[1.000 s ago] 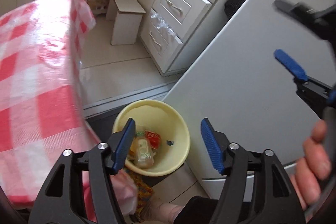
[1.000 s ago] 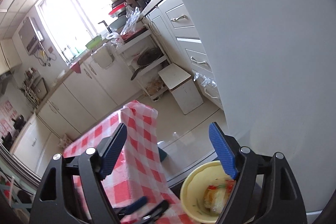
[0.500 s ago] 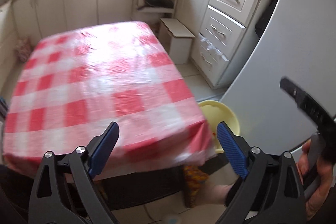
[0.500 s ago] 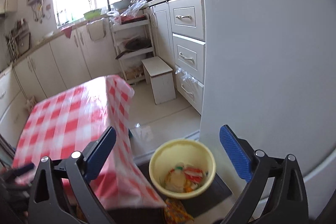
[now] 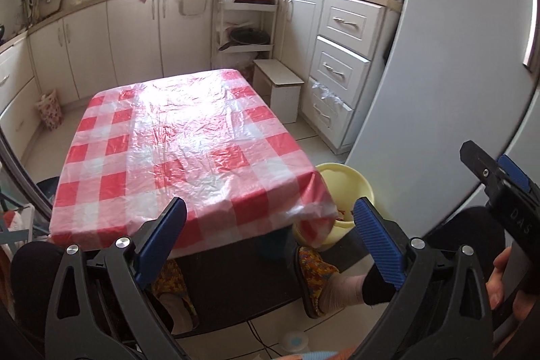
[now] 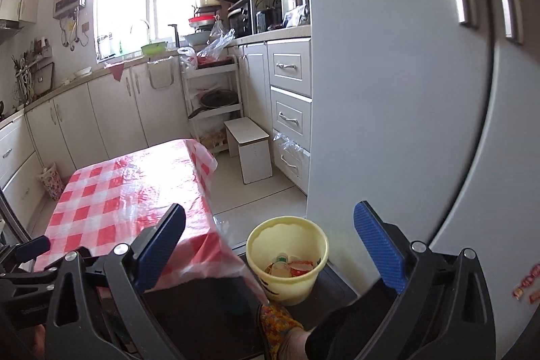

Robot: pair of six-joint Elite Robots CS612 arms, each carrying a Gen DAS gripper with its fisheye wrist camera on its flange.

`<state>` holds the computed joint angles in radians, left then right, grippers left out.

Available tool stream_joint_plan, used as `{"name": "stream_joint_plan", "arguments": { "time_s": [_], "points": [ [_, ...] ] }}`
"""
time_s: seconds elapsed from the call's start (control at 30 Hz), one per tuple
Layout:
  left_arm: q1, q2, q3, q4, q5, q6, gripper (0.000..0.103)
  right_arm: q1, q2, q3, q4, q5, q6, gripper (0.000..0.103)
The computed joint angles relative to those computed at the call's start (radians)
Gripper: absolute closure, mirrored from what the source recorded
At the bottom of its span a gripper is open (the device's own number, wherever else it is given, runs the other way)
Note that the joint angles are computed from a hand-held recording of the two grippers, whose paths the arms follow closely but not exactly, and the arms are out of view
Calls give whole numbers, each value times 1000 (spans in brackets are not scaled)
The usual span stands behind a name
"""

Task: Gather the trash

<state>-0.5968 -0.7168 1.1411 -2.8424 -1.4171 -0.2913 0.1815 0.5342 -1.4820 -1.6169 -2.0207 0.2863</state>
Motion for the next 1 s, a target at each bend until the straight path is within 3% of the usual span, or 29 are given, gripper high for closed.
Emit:
{"name": "stream_joint_plan", "arguments": {
  "time_s": [0.4,1.0],
  "points": [
    [-12,-56,87,-61,48,3,8,24,14,-55,25,-32,28,7],
    [-10,-58,91,-58,56,-10,8,28,12,-51,52,-17,19,7]
  ]
}}
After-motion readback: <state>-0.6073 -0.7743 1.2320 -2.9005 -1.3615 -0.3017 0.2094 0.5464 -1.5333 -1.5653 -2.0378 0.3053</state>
